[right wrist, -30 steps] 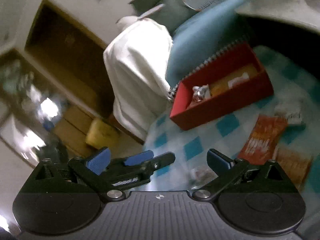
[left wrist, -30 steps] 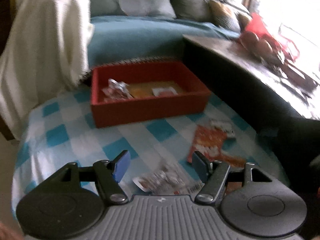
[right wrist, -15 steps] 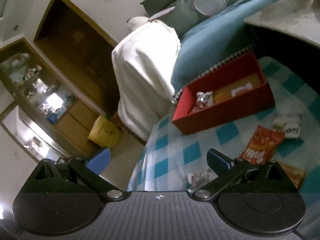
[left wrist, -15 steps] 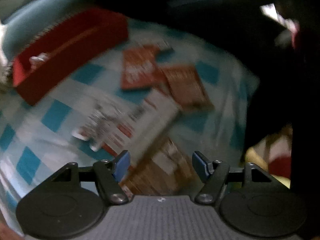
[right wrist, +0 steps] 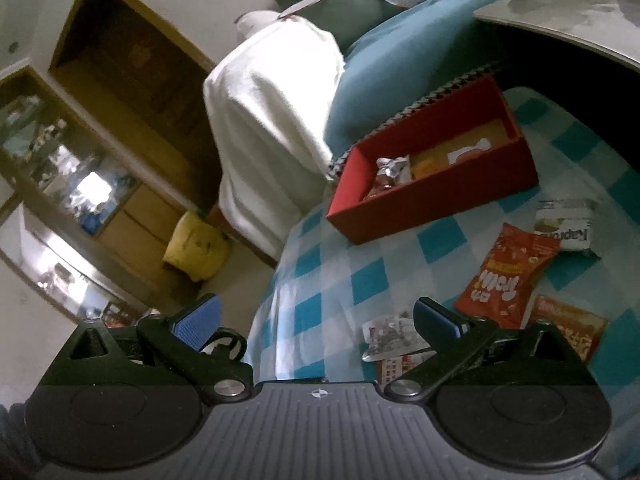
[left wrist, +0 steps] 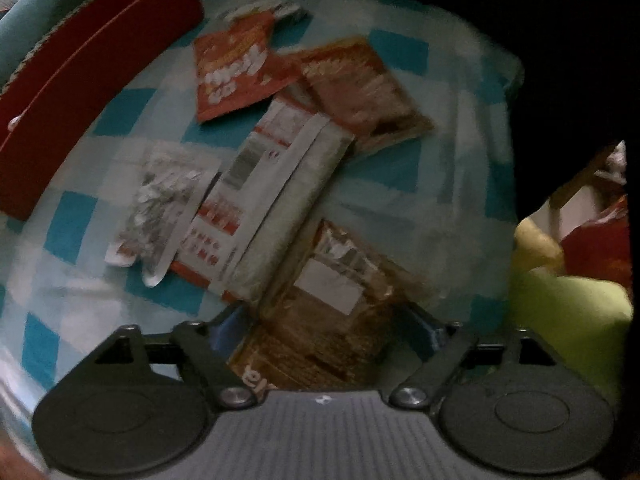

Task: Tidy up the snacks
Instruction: 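Lower the left tool and grasp the brown bread packet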

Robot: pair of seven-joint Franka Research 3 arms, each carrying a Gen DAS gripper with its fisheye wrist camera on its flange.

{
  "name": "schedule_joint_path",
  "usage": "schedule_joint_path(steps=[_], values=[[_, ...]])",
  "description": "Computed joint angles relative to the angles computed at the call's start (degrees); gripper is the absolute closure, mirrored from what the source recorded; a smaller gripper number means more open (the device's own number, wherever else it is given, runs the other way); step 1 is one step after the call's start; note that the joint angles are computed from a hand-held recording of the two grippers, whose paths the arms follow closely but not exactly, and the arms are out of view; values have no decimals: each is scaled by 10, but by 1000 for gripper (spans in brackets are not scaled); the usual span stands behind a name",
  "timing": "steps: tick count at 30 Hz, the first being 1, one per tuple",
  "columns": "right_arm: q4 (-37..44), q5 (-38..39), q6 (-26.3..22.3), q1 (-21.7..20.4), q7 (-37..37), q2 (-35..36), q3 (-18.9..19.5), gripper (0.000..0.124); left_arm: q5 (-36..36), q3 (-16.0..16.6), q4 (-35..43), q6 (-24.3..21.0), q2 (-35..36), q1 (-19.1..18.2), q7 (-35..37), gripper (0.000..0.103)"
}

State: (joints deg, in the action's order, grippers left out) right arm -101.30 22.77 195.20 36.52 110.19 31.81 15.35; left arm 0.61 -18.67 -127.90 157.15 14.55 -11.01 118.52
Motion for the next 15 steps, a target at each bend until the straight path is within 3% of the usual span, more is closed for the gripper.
schedule_joint_path(steps=[3,5,9,11,14,15], values=[[-2,-2,-9,-17,10,1,16,21,-6,2,-4,-23,-7,2,-2,26],[0,-6,-21,-23,11,1,23,21,-4,2,-17,-10,-14,-1,-6,33],[5,1,-20,-4,14,1,3,21,46,9,-47,12,-35,-22,0,36],[6,3,-26,-5,16,2,3,21,31,8,-35,0,-28,-17,2,36],[6,4,-35,5,14,-1,-8,21,-5,17,-1,-9,-8,-8,-50,36],[7,7,-37,19,14,-3,-23,21,3,31,11,-4,-1,-14,-101,36]])
